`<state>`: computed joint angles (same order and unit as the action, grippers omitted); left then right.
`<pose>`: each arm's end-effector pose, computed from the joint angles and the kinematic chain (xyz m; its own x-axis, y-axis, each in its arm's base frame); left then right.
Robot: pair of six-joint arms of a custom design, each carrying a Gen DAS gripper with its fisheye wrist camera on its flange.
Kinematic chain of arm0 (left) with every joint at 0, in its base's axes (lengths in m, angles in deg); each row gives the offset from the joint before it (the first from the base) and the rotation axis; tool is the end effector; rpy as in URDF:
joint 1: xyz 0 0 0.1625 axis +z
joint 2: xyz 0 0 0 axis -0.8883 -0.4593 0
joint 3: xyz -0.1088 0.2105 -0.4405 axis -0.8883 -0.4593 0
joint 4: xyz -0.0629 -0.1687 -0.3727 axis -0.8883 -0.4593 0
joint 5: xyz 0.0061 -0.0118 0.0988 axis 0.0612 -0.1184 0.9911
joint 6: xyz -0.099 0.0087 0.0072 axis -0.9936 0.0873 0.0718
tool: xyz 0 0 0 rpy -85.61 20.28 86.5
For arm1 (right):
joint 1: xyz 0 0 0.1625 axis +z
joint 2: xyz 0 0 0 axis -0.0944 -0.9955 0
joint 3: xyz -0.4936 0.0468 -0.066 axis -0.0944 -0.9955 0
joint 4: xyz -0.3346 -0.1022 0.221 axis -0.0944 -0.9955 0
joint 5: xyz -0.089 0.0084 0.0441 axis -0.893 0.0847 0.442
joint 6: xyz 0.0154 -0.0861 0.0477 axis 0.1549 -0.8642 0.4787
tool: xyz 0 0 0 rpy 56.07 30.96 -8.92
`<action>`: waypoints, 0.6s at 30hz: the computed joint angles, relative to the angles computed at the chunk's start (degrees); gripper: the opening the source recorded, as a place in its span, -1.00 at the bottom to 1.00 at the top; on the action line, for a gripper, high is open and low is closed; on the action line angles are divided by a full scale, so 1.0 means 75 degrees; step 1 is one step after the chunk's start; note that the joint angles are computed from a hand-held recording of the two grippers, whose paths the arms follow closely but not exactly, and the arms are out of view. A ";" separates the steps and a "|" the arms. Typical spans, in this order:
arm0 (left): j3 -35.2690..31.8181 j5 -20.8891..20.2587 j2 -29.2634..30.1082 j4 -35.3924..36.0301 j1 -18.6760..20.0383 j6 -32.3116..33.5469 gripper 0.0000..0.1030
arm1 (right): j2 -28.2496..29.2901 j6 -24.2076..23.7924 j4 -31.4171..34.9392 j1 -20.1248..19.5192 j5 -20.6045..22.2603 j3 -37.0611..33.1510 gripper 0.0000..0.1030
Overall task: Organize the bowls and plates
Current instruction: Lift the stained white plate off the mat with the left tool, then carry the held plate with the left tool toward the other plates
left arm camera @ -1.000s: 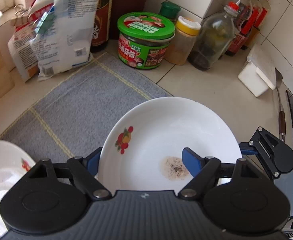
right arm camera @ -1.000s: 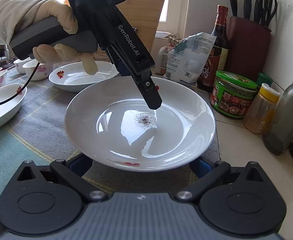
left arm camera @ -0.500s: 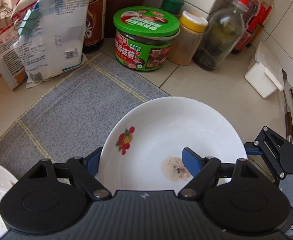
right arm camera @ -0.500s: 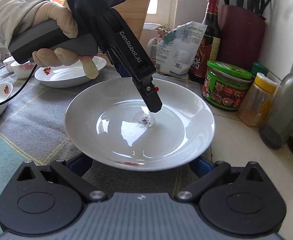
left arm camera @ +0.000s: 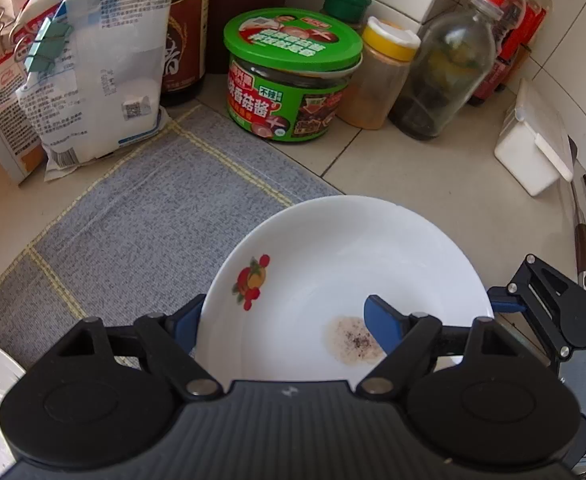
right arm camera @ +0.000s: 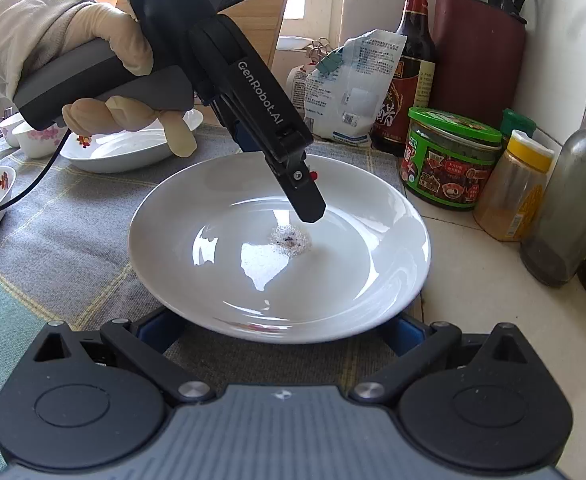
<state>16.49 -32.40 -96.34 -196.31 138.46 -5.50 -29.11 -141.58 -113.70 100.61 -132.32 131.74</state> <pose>-0.0447 -0.8919 0.1980 -0.7552 0.4579 -0.4691 0.5500 0.8319 -0.0735 0.1833 -0.7354 -0.0355 -0.4756 -0.6570 0.5849 -0.8714 0.4427 -0.2112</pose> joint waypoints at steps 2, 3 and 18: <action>0.0059 -0.0020 -0.0040 -0.0025 -0.0006 0.0000 0.61 | 0.0003 0.0012 0.0009 0.0000 -0.0001 -0.0007 1.00; 0.0060 -0.0015 -0.0040 -0.0027 -0.0008 -0.0003 0.61 | 0.0003 0.0021 0.0024 0.0001 -0.0010 -0.0011 1.00; 0.1842 0.0317 -0.0890 -0.2557 -0.0364 0.0776 0.74 | -0.0180 0.0327 -0.0749 0.0005 -0.0181 0.0722 1.00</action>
